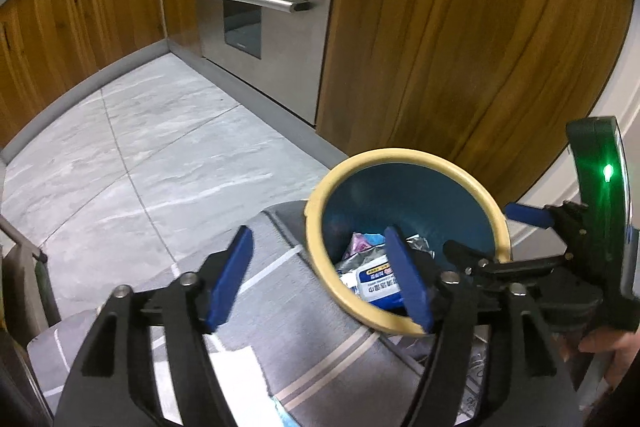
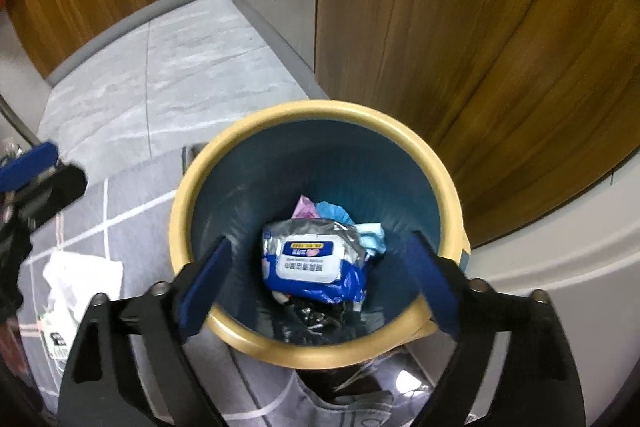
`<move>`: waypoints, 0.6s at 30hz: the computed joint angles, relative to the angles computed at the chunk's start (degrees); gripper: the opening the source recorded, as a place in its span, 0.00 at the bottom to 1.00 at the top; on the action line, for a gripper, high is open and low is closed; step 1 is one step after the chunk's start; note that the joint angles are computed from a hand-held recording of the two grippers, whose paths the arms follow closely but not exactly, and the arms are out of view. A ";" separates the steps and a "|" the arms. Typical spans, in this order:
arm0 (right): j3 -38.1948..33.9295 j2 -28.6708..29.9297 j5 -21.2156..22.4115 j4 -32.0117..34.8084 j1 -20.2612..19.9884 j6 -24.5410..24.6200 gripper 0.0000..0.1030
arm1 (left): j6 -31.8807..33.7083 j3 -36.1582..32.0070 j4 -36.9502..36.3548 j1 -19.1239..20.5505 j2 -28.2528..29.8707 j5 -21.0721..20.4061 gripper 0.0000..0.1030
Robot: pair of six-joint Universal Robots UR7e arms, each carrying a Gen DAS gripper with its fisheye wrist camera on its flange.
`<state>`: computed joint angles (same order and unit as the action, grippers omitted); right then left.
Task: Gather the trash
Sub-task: 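Withdraw both open tools from the bin toward the remaining trash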
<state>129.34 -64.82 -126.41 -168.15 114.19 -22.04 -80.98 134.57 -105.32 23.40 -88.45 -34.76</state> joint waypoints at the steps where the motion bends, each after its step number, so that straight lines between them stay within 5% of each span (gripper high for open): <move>1: 0.03 -0.32 0.54 0.11 0.02 0.43 0.91 | -1.72 -0.14 2.13 -0.63 -0.43 -0.03 0.75; 9: 0.18 -0.99 1.60 0.36 0.38 0.08 0.93 | -13.91 -1.93 18.44 -5.55 -4.16 -1.34 0.92; 18: 0.48 -1.71 3.14 0.28 1.25 0.28 0.93 | -27.64 -2.99 36.76 -14.17 -9.97 -7.62 0.94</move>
